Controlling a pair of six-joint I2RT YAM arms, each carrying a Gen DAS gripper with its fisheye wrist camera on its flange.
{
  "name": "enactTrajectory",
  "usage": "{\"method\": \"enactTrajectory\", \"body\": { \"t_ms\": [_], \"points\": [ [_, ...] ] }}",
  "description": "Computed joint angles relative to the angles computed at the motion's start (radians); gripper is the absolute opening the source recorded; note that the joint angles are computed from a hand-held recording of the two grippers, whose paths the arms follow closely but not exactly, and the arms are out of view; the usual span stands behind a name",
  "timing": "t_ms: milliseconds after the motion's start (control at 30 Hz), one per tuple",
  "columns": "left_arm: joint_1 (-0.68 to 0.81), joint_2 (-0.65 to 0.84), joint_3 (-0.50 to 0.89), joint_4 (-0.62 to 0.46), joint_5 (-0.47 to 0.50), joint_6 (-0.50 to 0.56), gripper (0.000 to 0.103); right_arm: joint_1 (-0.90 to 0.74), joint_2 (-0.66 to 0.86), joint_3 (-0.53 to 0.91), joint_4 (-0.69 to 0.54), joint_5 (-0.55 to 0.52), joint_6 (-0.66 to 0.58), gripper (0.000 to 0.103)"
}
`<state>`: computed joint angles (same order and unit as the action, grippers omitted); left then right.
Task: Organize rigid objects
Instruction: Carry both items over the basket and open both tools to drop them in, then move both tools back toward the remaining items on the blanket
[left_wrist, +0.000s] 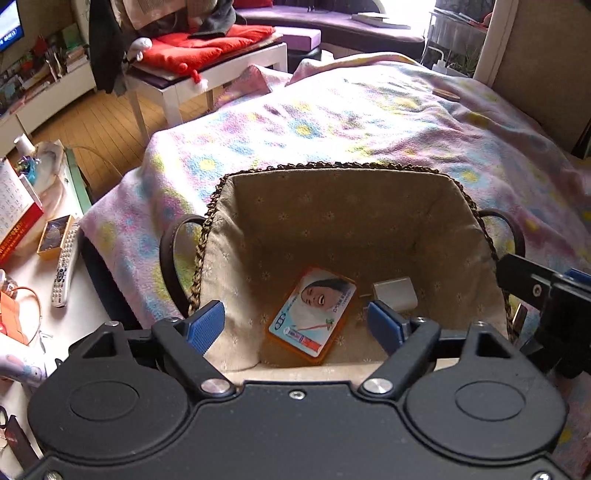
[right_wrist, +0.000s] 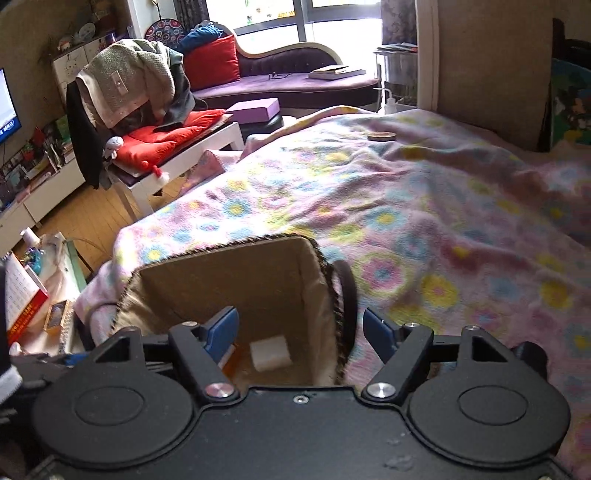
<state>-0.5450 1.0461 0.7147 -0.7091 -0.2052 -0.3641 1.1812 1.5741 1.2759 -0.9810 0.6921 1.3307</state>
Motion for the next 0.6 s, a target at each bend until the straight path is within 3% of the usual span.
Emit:
{"method": "enactTrajectory", "body": {
  "t_ms": [300, 600],
  "points": [
    [-0.153, -0.148, -0.072, -0.053, -0.11, -0.074, 0.081, 0.152, -0.033, -0.067, -0.165, 0.058, 0.258, 0.074],
    [-0.334, -0.249, -0.093, -0.135, -0.198, -0.183, 0.083, 0.302, -0.045, -0.118, -0.301, 0.041, 0.527, 0.074]
  ]
}}
